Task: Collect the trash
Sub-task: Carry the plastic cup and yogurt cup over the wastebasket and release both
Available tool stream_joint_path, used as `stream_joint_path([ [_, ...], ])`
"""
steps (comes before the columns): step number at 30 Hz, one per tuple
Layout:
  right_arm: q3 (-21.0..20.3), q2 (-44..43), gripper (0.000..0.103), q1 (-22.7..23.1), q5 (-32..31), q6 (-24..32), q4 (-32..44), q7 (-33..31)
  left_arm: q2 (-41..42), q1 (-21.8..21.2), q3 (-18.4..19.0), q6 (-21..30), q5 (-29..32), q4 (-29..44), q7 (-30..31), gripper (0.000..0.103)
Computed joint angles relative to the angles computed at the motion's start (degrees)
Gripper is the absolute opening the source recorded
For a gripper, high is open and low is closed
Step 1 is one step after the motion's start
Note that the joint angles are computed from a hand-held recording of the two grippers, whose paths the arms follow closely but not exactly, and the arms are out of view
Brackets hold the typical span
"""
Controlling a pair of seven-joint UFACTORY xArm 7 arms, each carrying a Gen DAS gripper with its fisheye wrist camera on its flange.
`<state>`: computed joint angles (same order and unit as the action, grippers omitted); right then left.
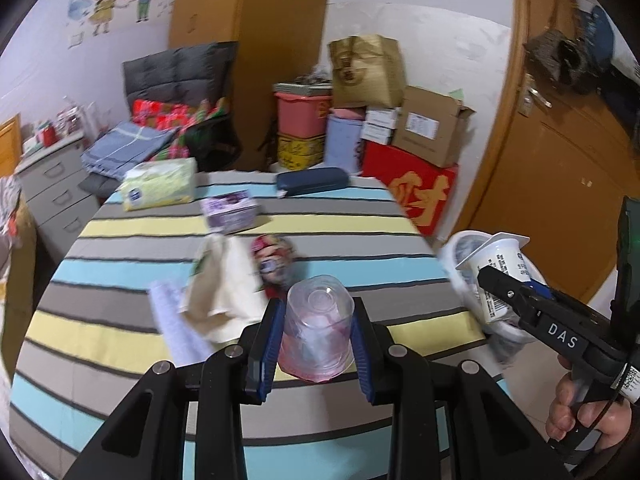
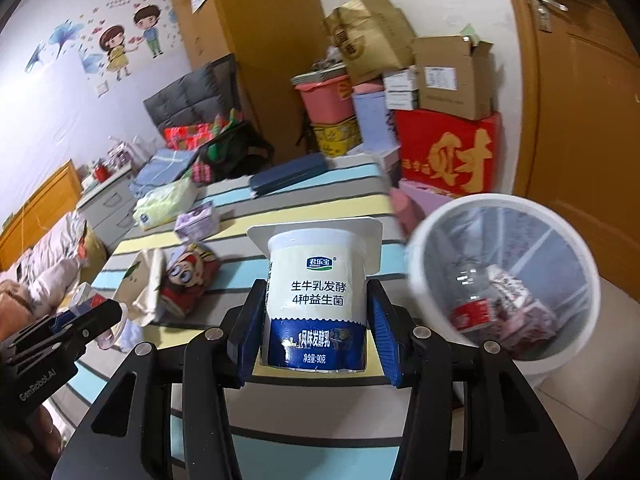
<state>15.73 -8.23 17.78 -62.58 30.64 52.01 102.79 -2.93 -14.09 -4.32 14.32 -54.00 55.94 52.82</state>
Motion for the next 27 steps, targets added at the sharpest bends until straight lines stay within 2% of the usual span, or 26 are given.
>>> stream_joint_path([
  [5, -0.2, -5.1, 0.05, -1.8, 0.9, -0.1, -4.6, 0.0, 1.1, -2.2, -2.2, -0.5, 1.1, 1.7, -1.1, 0.033],
  [11, 0.4, -11.4, 0.05, -6.1, 3.6, -0.7, -10.1, -1.8, 3.3, -4.4, -4.8, -0.6, 3.2, 4.2, -2.9, 0.033],
  [19, 1.2, -18.2, 0.05, -11.4, 9.6, -1.1, -16.1, -7.1, 8.5, -6.4, -9.2, 1.1, 5.3, 10.2, -3.7, 0.033],
  [27, 0.7, -21.1, 0.05, -15.7, 16.5, -4.0, -20.4, -15.6, 15.1, -7.8, -12.3, 2.8, 13.6, 16.2, -10.6, 0.033],
])
